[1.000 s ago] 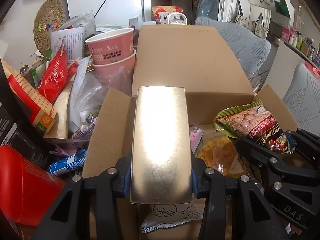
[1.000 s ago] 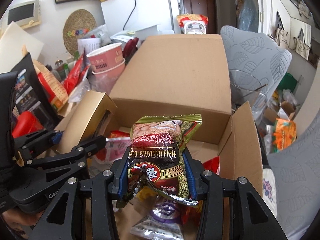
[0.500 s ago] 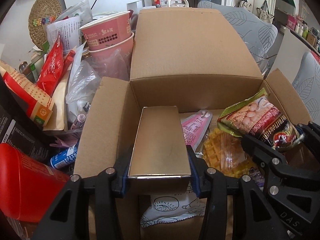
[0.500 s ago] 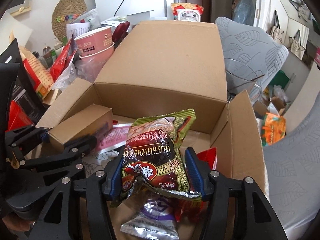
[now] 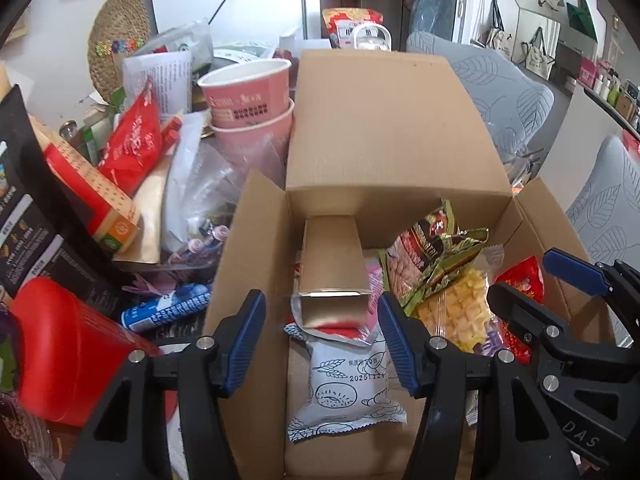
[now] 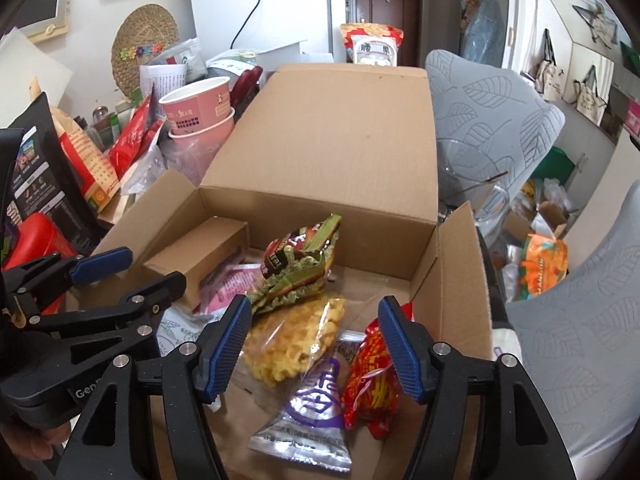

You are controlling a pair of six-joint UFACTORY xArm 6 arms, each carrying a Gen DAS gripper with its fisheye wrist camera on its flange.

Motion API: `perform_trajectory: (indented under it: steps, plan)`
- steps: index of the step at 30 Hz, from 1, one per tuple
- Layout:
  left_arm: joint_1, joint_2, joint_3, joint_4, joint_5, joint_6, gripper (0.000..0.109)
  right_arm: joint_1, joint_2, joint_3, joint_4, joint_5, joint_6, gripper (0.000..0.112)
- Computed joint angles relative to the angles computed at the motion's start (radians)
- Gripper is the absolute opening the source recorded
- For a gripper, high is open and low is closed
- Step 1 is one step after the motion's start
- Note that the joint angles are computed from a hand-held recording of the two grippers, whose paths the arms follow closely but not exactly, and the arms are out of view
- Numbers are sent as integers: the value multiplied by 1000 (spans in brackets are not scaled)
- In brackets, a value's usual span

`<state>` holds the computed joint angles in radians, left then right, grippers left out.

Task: Organize snacks
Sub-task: 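Withdraw both tools from the box toward the red packet and lollipop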

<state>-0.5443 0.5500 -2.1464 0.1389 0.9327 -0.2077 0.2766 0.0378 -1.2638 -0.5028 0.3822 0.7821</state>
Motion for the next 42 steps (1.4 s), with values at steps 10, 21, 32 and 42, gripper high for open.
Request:
perform_trajectory:
  steps: [10, 21, 32, 42]
  plan:
    - [-2, -118, 95, 13, -61, -14, 58, 16, -100, 50, -58, -6, 50, 66]
    - [-22, -334, 290, 34, -157, -18, 58, 71, -287, 139, -232, 38, 200, 66]
    - [-54, -554, 514, 57, -226, -35, 58, 174, -493, 263, -421, 137, 363, 70]
    - [-103, -734, 705, 77, -285, -41, 78, 284, -670, 401, -540, 249, 507, 74]
